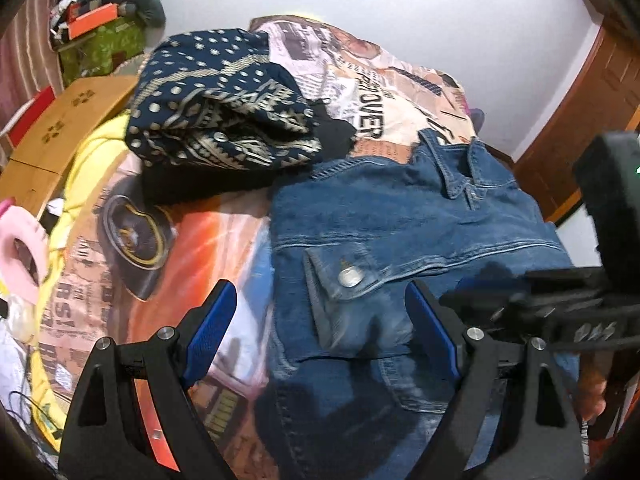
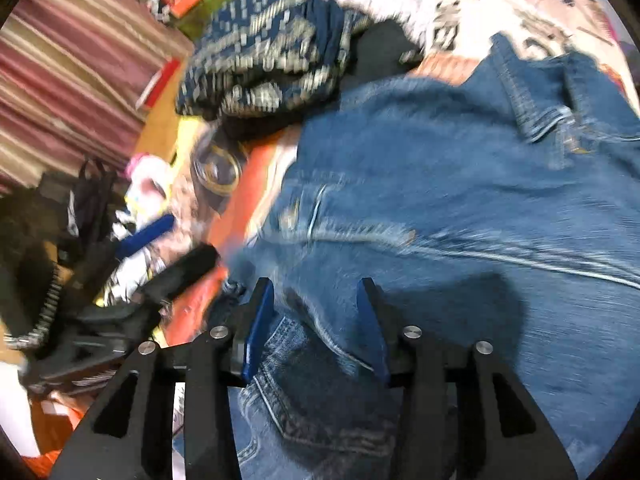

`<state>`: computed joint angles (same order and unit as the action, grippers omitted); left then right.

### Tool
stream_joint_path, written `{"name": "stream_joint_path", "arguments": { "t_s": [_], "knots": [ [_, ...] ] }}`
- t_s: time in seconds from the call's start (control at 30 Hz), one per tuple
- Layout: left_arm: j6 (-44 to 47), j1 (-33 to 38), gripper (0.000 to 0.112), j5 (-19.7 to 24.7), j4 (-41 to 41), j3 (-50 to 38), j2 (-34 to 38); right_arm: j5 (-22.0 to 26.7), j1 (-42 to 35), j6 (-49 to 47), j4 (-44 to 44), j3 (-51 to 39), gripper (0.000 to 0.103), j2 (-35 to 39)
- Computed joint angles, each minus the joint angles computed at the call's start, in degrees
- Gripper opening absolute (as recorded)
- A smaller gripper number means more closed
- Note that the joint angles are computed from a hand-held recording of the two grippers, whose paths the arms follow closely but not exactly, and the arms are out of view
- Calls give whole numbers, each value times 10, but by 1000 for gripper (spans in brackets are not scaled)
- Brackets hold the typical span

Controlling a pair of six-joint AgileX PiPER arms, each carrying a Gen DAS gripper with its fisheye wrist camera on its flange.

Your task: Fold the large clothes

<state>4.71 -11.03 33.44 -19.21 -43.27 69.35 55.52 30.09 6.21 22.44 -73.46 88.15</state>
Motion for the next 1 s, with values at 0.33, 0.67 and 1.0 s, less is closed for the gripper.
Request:
{"name": "stream_joint_path", "arguments": {
  "t_s": [0.33, 0.67, 1.0],
  "knots": [
    [138, 63, 86, 62, -210, 11, 48, -38, -62, 121, -217, 78, 55, -194],
    [223, 121, 80, 125, -354, 8, 144, -23, -240, 93, -271, 193, 57, -328],
    [175, 78, 38, 116, -296, -67, 224, -9, -466, -86, -74, 260, 57, -361]
  ]
}}
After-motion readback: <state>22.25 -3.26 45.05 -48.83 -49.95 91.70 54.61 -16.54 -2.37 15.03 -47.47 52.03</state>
